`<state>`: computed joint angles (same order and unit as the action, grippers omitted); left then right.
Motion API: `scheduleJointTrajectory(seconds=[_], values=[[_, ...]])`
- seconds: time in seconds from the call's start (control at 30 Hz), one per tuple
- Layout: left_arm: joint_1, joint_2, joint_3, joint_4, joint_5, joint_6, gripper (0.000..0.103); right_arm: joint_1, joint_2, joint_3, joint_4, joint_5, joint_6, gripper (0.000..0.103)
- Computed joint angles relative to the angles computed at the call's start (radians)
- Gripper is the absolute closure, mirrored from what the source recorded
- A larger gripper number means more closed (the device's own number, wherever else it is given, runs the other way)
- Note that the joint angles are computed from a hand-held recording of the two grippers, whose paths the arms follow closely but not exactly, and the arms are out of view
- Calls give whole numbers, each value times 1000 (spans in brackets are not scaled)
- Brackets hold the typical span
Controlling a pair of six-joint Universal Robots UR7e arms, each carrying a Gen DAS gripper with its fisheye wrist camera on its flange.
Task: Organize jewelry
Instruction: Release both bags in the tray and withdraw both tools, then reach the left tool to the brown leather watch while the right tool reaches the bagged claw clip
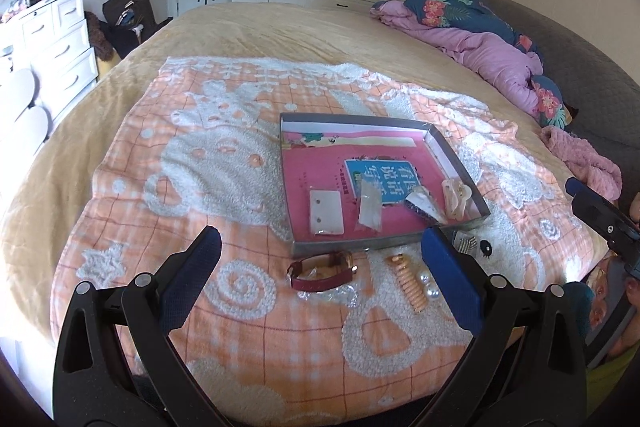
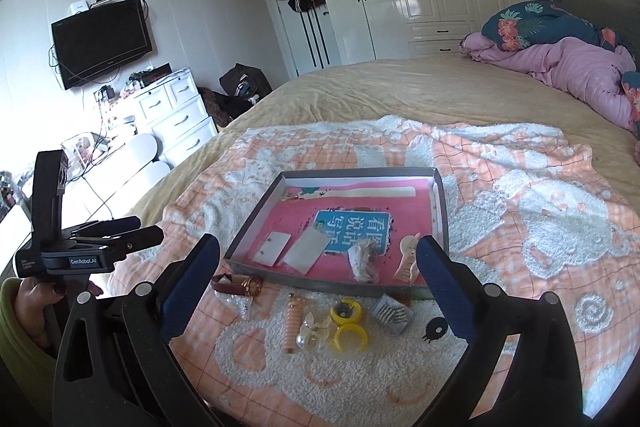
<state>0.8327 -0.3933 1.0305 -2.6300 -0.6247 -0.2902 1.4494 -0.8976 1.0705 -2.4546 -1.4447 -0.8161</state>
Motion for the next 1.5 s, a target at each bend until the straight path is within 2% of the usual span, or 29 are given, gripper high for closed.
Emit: scheduleJointTrajectory(seconds=[0.77,1.3,1.37,1.4,1.5], values=[[-3,-47,131,46,-34,-80,9,-6,-57,116,15,-31,-37,5],[20,-60,177,84,-72,-145,9,-25,-57,162,113,-101,-34,6],[24,-61,183,73,-77,-143,9,-25,-51,160,122,-115,-33,11],[27,-60,181,78,-80,-147,9,-25,-47,156,134,-120,-31,19],[33,-57,176,81,-85,-151,9,-29,-33,142,178,-127,-19,30]])
